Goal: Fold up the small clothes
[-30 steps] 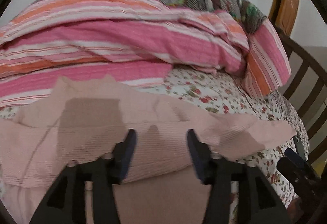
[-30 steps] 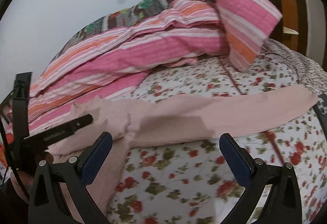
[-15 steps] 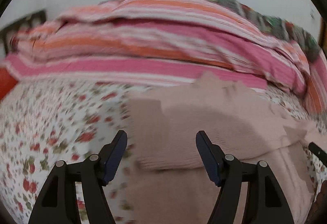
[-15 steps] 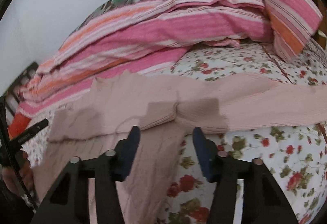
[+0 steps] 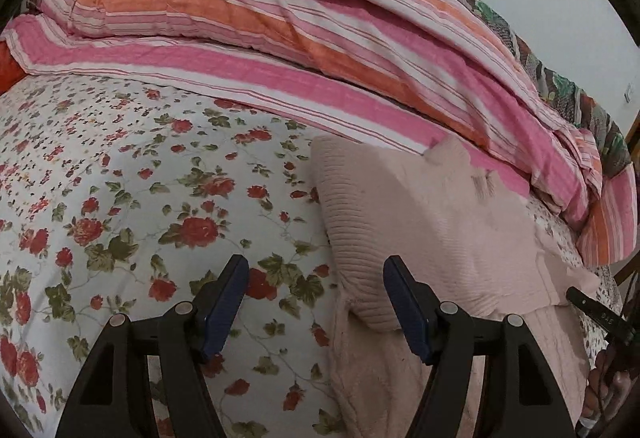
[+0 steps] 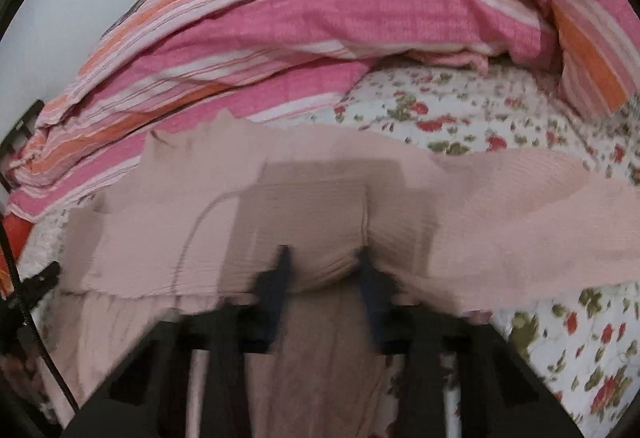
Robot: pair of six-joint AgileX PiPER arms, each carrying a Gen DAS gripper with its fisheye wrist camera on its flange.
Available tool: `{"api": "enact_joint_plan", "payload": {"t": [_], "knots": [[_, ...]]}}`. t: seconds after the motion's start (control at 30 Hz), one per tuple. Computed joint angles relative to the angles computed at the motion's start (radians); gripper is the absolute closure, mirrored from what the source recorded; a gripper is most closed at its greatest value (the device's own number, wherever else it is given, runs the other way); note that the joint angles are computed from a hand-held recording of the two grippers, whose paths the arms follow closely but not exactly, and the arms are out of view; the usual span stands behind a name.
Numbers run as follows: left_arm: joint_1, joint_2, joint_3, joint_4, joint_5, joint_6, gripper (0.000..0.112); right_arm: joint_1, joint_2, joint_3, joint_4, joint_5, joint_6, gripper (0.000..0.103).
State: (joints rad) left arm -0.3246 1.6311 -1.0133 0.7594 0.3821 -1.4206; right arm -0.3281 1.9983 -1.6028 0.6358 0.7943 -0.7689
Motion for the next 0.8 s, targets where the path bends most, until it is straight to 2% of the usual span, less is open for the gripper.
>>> {"api": "enact_joint_plan", "payload": {"t": [0.07, 0.13, 0.2, 0.27, 0.37, 0.43, 0.47, 0.53, 0.6, 0.63, 0.8], "knots": [[-0.012, -0.001, 0.0, 0.024, 0.008, -0.017, 0.044, -0.031, -0.036, 0.057, 0.111, -0.023, -0.106, 0.098], [-0.02, -0.011, 0.008, 0.073, 0.0, -0.063, 0.044, -0.076, -0.059, 0.084, 0.217, 0.007, -0.172, 0.098], [-0.027, -0.016, 0.013, 0.109, -0.004, -0.093, 0.044, -0.067, -0.042, 0.065, 0.163, 0.021, -0.119, 0.098], [-0.032, 0.013, -0.024, 0.057, 0.042, -0.033, 0.044, -0.038, -0.016, 0.042, 0.053, 0.014, -0.029, 0.098], [-0.031, 0.058, -0.072, -0.031, 0.101, 0.063, 0.044, -0.061, -0.015, 0.018, 0.072, 0.065, -0.022, 0.092], [-0.05, 0.064, -0.078, 0.009, 0.129, 0.035, 0.044, -0.089, -0.031, 0.007, 0.087, 0.093, -0.027, 0.073], [-0.06, 0.071, -0.086, 0.019, 0.149, 0.032, 0.044, -0.102, -0.042, 0.0, 0.09, 0.093, -0.028, 0.069], [-0.068, 0.076, -0.09, 0.026, 0.165, 0.033, 0.042, -0.142, -0.072, -0.001, 0.094, 0.076, -0.045, 0.051], [-0.067, 0.073, -0.084, 0.032, 0.158, 0.031, 0.042, -0.193, -0.089, -0.006, 0.082, 0.049, -0.064, 0.041], [-0.061, 0.064, -0.069, 0.042, 0.14, 0.021, 0.041, -0.217, -0.086, -0.018, 0.07, 0.041, -0.065, 0.038], [-0.02, 0.035, -0.029, 0.052, 0.053, -0.028, 0.041, -0.392, -0.011, -0.088, 0.028, -0.018, -0.105, 0.037]]}}
